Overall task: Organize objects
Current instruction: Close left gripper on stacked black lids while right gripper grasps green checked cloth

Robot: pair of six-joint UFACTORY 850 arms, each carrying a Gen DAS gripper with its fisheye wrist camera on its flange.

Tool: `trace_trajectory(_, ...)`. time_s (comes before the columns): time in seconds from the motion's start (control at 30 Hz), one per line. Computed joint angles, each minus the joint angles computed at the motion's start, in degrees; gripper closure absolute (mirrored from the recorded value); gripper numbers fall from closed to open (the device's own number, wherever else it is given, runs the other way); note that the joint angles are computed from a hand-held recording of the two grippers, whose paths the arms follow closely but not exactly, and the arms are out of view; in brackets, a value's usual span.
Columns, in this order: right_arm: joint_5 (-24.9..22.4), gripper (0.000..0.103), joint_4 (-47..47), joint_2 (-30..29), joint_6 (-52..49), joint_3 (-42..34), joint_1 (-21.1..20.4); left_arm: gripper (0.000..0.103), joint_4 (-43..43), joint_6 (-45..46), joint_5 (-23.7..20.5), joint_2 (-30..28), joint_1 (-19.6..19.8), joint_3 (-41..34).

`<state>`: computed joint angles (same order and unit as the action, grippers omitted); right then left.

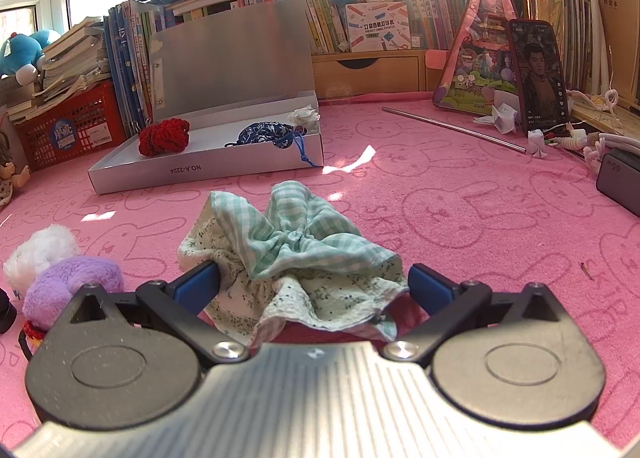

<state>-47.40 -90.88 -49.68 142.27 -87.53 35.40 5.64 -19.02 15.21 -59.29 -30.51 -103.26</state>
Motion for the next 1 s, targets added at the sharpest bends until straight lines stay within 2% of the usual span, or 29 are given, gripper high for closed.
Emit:
trace_trajectory(0.27, -0.1, 0.000, -0.1, 0.0, 0.0, 0.0, 0.0, 0.065, -2.1, 1.8, 0.4, 0.1, -0.2, 0.3)
trace_trajectory(0.4, -1.6, 0.000, -3.0, 0.3, 2.0, 1.0, 0.4, 0.065, -4.4, 4.1, 0.8, 0.3, -0.3, 0.6)
trace_trajectory(0.47, -2.8, 0.006, -4.6, 0.2, 2.7, 1.4, 0.7, 0.065, -6.0, 6.1, 1.1, 0.5, -0.4, 0.7)
trace_trajectory(0.53, -3.6, 0.016, -5.4, 0.1, 2.4, 1.4, 1.0, 0.065, -7.1, 7.6, 1.3, 0.6, -0.4, 0.8)
trace_trajectory(0.77, -4.2, 0.038, -7.0, 0.0, 3.1, 1.8, 1.3, 0.065, -8.7, 9.5, 1.8, 0.9, -0.6, 1.0)
trace_trajectory(0.83, -3.9, 0.053, -7.3, 0.0, 2.6, 1.8, 1.3, 0.065, -8.8, 9.8, 2.1, 1.0, -0.6, 1.2)
trace_trajectory(1.0, -1.9, 0.068, -7.9, 0.5, 3.8, 2.3, 1.1, 0.065, -10.7, 12.4, 2.7, 1.2, -0.7, 1.1)
